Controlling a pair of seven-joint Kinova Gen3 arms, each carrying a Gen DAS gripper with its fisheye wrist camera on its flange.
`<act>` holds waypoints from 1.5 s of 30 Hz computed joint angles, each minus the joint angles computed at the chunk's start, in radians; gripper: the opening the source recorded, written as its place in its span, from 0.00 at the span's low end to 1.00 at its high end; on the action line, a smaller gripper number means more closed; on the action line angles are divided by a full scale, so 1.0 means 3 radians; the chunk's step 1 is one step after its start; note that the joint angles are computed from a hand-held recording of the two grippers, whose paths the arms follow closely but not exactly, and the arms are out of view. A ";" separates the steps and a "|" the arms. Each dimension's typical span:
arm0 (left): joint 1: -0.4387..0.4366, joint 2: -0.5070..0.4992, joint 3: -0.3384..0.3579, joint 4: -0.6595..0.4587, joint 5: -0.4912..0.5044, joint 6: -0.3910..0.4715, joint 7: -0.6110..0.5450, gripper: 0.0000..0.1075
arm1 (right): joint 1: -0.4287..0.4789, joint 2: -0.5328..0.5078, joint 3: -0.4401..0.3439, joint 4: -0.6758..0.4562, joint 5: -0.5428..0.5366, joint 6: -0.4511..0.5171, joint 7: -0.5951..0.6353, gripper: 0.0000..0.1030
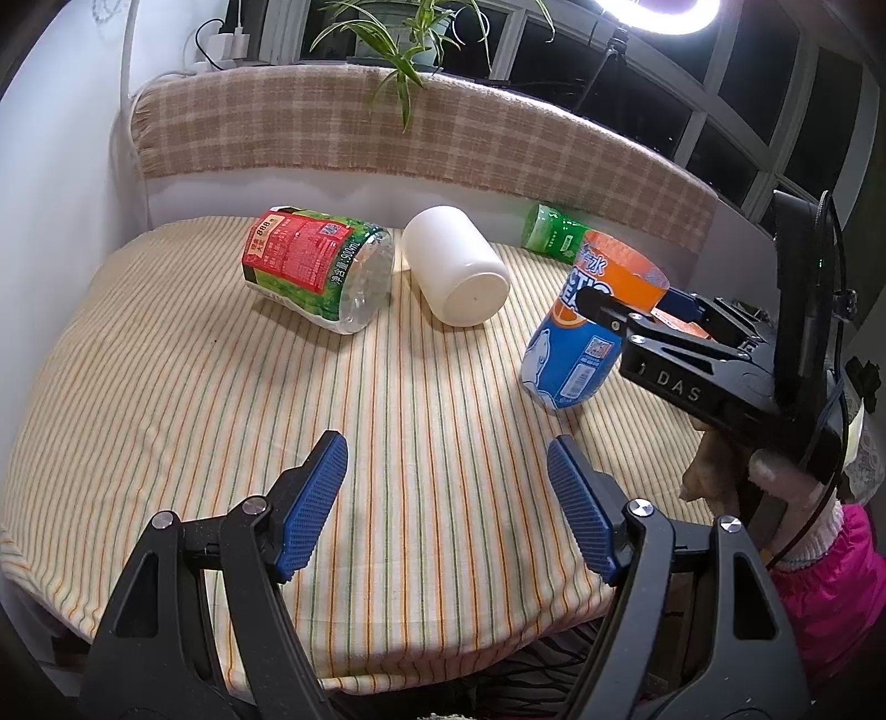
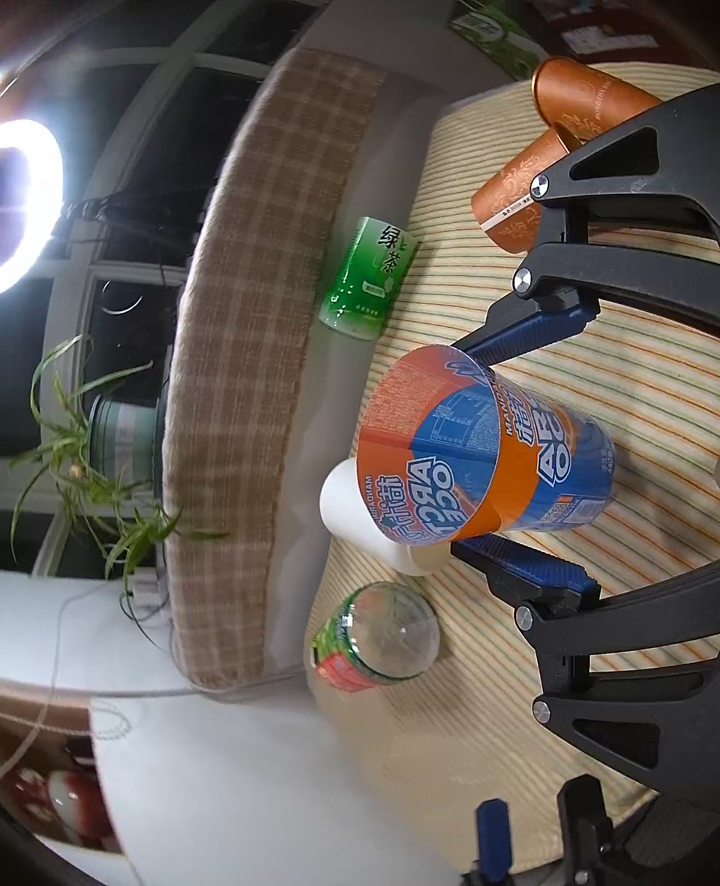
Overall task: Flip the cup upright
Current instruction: 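Lower the upright cup onto the table with the right tool, then open the right tool and withdraw it from the cup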
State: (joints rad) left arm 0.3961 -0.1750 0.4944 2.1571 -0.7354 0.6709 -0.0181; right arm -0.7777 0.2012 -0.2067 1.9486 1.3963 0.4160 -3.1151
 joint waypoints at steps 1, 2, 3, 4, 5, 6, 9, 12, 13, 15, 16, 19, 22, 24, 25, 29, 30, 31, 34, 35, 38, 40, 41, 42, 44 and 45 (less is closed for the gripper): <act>0.0001 -0.0003 0.0008 0.0005 -0.0002 0.0005 0.0018 0.72 | -0.0004 0.0002 -0.0001 0.0001 0.0009 0.0005 -0.0003 0.60; 0.0003 -0.0003 0.0005 0.0001 0.0002 0.0006 0.0016 0.72 | -0.0011 0.0003 -0.0004 0.0000 0.0017 0.0014 -0.0009 0.60; 0.0002 -0.0001 0.0007 0.0002 -0.0003 0.0008 0.0020 0.72 | -0.0014 0.0005 -0.0007 -0.0001 0.0020 0.0019 -0.0013 0.61; 0.0003 0.0001 0.0013 -0.0005 -0.0006 0.0019 0.0030 0.72 | -0.0011 0.0006 -0.0006 0.0000 0.0025 0.0015 -0.0018 0.61; 0.0004 0.0002 0.0011 -0.0005 -0.0009 0.0017 0.0032 0.72 | -0.0009 0.0005 -0.0007 0.0000 0.0025 0.0011 -0.0020 0.62; 0.0007 -0.0002 0.0013 -0.0002 -0.0013 0.0020 0.0044 0.72 | -0.0005 0.0002 -0.0007 0.0004 0.0024 0.0007 -0.0026 0.62; 0.0009 -0.0009 0.0025 0.0013 -0.0028 0.0019 0.0076 0.72 | -0.0004 -0.0007 -0.0012 0.0014 0.0025 0.0005 -0.0056 0.62; 0.0013 -0.0017 0.0016 0.0018 -0.0013 0.0010 0.0058 0.72 | 0.0005 -0.0020 -0.0013 0.0023 0.0003 -0.0013 -0.0053 0.62; 0.0013 -0.0022 0.0016 0.0020 -0.0007 0.0010 0.0056 0.72 | 0.0005 -0.0024 -0.0014 0.0026 -0.0002 -0.0013 -0.0052 0.62; 0.0012 -0.0024 0.0033 0.0014 -0.0003 0.0022 0.0059 0.72 | 0.0022 -0.0041 -0.0015 0.0038 -0.0020 -0.0059 -0.0044 0.62; 0.0011 -0.0023 0.0042 0.0011 -0.0006 0.0029 0.0066 0.72 | 0.0029 -0.0048 -0.0012 0.0044 -0.0023 -0.0076 -0.0049 0.62; 0.0011 -0.0016 0.0049 0.0004 -0.0013 0.0036 0.0077 0.72 | 0.0043 -0.0070 -0.0004 0.0062 0.0004 -0.0113 -0.0089 0.66; 0.0020 -0.0011 0.0050 -0.0002 -0.0020 0.0048 0.0086 0.72 | 0.0079 -0.0090 -0.0007 0.0073 -0.0017 -0.0181 -0.0084 0.69; 0.0023 -0.0011 0.0049 0.0002 -0.0031 0.0046 0.0098 0.72 | 0.0104 -0.0119 -0.0003 0.0096 -0.0024 -0.0245 -0.0113 0.69; 0.0025 -0.0010 0.0047 0.0001 -0.0035 0.0045 0.0098 0.72 | 0.0114 -0.0130 -0.0003 0.0103 -0.0038 -0.0266 -0.0111 0.70; 0.0040 0.0011 0.0053 -0.0039 -0.0081 0.0096 0.0104 0.72 | 0.0152 -0.0221 -0.0007 0.0176 -0.0047 -0.0358 -0.0181 0.70; 0.0046 0.0014 0.0052 -0.0048 -0.0096 0.0107 0.0109 0.72 | 0.0163 -0.0250 -0.0012 0.0198 -0.0041 -0.0381 -0.0209 0.70; 0.0052 0.0017 0.0057 -0.0055 -0.0120 0.0120 0.0122 0.72 | 0.0173 -0.0285 -0.0017 0.0230 -0.0005 -0.0401 -0.0271 0.70; 0.0072 0.0033 0.0060 -0.0086 -0.0207 0.0172 0.0154 0.72 | 0.0213 -0.0385 -0.0062 0.0304 0.0027 -0.0432 -0.0381 0.70; 0.0079 0.0035 0.0061 -0.0099 -0.0243 0.0190 0.0169 0.72 | 0.0226 -0.0435 -0.0080 0.0345 0.0071 -0.0436 -0.0474 0.70; 0.0099 0.0046 0.0082 -0.0132 -0.0384 0.0265 0.0255 0.72 | 0.0303 -0.0545 -0.0135 0.0424 0.0065 -0.0486 -0.0618 0.70; 0.0118 0.0048 0.0095 -0.0150 -0.0500 0.0318 0.0329 0.72 | 0.0354 -0.0597 -0.0167 0.0452 -0.0011 -0.0506 -0.0631 0.70; 0.0131 0.0048 0.0100 -0.0158 -0.0552 0.0341 0.0368 0.72 | 0.0372 -0.0634 -0.0185 0.0482 -0.0014 -0.0508 -0.0674 0.70; 0.0144 0.0047 0.0109 -0.0165 -0.0610 0.0372 0.0413 0.72 | 0.0384 -0.0670 -0.0210 0.0506 -0.0043 -0.0484 -0.0694 0.70; 0.0171 0.0059 0.0154 -0.0183 -0.0779 0.0480 0.0549 0.72 | 0.0398 -0.0719 -0.0271 0.0533 -0.0113 -0.0400 -0.0697 0.70; 0.0193 0.0074 0.0179 -0.0198 -0.0869 0.0556 0.0617 0.72 | 0.0396 -0.0749 -0.0307 0.0558 -0.0080 -0.0337 -0.0767 0.70</act>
